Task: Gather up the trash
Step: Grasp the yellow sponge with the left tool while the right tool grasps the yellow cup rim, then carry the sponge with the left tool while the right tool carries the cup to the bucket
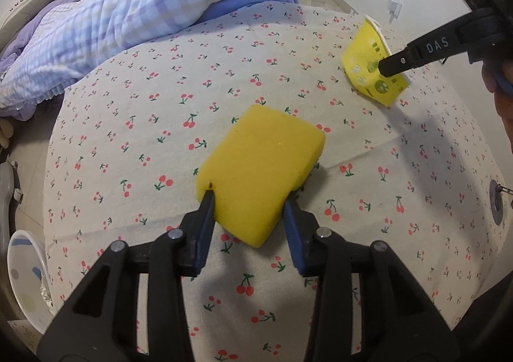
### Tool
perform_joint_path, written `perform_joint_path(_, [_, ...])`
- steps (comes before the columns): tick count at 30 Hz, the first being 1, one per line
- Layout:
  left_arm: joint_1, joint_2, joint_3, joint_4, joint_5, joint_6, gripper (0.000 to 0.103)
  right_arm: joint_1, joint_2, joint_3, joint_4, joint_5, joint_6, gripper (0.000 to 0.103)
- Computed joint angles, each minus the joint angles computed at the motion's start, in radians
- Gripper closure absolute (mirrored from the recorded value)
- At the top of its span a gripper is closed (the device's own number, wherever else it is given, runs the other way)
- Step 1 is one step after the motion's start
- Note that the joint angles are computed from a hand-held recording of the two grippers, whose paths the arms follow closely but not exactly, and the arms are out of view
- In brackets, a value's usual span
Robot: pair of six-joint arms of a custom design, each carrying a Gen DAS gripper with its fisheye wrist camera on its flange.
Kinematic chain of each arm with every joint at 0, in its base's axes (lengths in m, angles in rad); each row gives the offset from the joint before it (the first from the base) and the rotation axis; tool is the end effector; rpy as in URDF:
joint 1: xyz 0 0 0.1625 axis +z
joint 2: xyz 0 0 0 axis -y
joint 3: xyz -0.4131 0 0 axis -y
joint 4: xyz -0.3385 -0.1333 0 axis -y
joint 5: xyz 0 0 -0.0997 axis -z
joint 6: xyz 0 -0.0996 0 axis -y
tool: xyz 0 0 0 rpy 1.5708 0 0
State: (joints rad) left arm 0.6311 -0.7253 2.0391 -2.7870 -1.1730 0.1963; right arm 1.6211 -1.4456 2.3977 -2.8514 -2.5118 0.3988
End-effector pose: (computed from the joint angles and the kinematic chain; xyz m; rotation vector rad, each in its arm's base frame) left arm -0.2905 -0.4252 0.0081 1.4941 2.2912 -0.0758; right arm 0.0709 -0.3581 0.2733 -0.5694 -2.1548 0.6104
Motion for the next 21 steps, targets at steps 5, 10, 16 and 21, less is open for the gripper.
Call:
perform_joint_path(5, [-0.002,-0.021,0.012,-0.007,-0.013,0.006,0.061,0.020,-0.009,-0.002,-0.008,0.004,0.001,0.096])
perform_joint_path(10, [0.003,-0.044,0.018,-0.010,-0.024,0.012,0.061,0.041,-0.021,0.005,-0.030,-0.004,0.004,0.096])
perform_joint_path(16, [0.007,-0.071,0.038,-0.024,-0.010,0.023,0.061,0.084,-0.015,0.003,-0.044,-0.042,0.012,0.096])
perform_joint_path(21, [0.016,-0.097,0.051,-0.028,0.010,0.025,0.061,0.125,0.012,-0.011,-0.070,-0.073,-0.007,0.096])
